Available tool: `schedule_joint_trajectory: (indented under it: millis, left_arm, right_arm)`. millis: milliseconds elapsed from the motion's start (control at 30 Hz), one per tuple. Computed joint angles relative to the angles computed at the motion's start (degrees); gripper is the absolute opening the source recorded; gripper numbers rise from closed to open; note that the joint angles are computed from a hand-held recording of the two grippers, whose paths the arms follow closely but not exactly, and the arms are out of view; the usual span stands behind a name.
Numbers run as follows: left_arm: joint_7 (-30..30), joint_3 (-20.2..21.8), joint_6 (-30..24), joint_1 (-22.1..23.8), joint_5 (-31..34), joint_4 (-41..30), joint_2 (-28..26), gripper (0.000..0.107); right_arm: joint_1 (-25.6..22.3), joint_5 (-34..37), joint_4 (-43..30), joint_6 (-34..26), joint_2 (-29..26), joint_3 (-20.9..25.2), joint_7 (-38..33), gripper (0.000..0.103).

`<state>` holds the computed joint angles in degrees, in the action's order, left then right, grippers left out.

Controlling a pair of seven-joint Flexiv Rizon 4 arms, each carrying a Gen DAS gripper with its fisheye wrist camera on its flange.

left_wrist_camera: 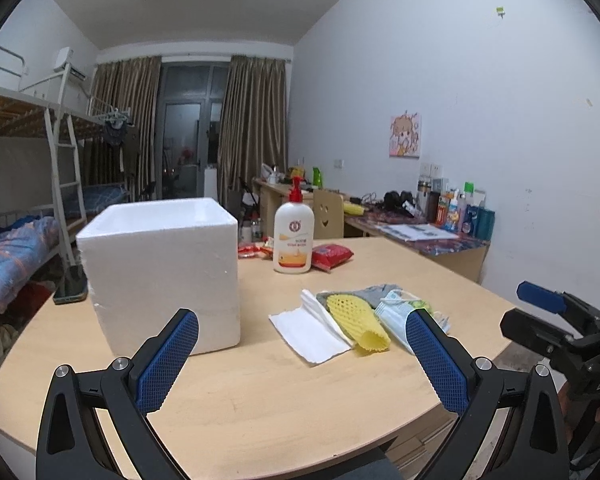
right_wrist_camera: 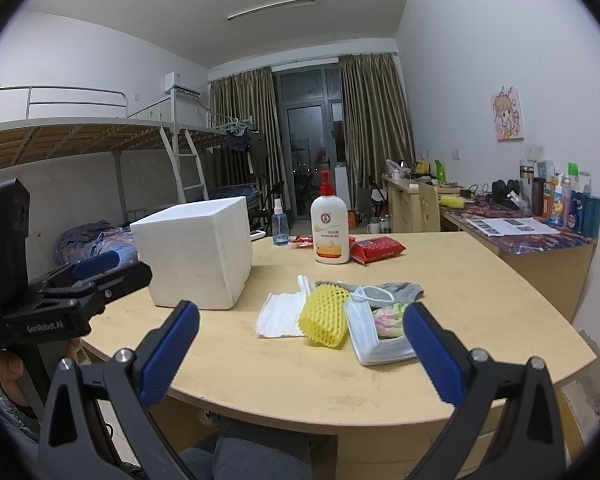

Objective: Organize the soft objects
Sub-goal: 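Move both tools toward the soft items beside the foam box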

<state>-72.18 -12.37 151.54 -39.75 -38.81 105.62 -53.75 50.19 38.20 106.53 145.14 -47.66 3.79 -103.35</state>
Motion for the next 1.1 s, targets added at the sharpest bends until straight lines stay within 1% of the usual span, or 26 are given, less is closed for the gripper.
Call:
schedule_joint_trajectory:
  millis: [100,233,533,633,800,900,967,1067,1100]
  left_arm:
    - [-0.20,-0.24,-2.45,1.00,0.33,-1.35,-0.36,0.103]
    - [-0.61,-0.20,-8.39,2.47,1.37,-3.62,-0.68,0.103]
    - [-0.98,2.24,-19.92,3.11,4.07,-10.07,-2.67,0.103]
    - [-0.78,3.55,-24.12,2.52,3.73,-12.89,-3.69,0.103]
    - [-1.56,5.39,-30.75,2.05,3.75,-16.86,-5.12,0.103]
    - [-3.03,5.57,-34.81,2.84,5.80,-18.82,-5.83,0.103]
    - [-4.07,4.83,-38.36,4.07,7.77,-20.34,-6.30,0.103]
    - [-5.89,5.38,-42.27,4.44,8.93,-21.58,-6.54,0.103]
    - [-6.57,6.16,-43.67,4.12,8.83,-22.22,-6.69,0.103]
  right_arm:
    - [-0.61,-0.39,-0.81,-1.67,-0.08,-0.41,0.20,0.103]
    - [-0.78,0.16,-2.53,-5.02,-0.27,-1.70,0.04,0.103]
    - [-0.23,1.57,-6.13,-13.08,-1.52,-6.38,1.32,0.103]
    - [-0.70,0.36,-6.54,-14.99,-2.00,-7.23,3.11,0.103]
    - [0.05,-0.40,-6.96,-18.59,-2.73,-10.40,6.30,0.103]
    - [0.46,-1.55,-6.58,-19.83,-3.19,-12.05,8.39,0.103]
    - [0.95,-2.12,-6.34,-20.38,-3.56,-13.28,9.62,0.103]
    - [0.54,-4.19,-5.76,-20.46,-3.87,-13.61,11.79,0.103]
    - [-0.65,-6.04,-5.28,-20.13,-3.78,-12.51,12.76,0.103]
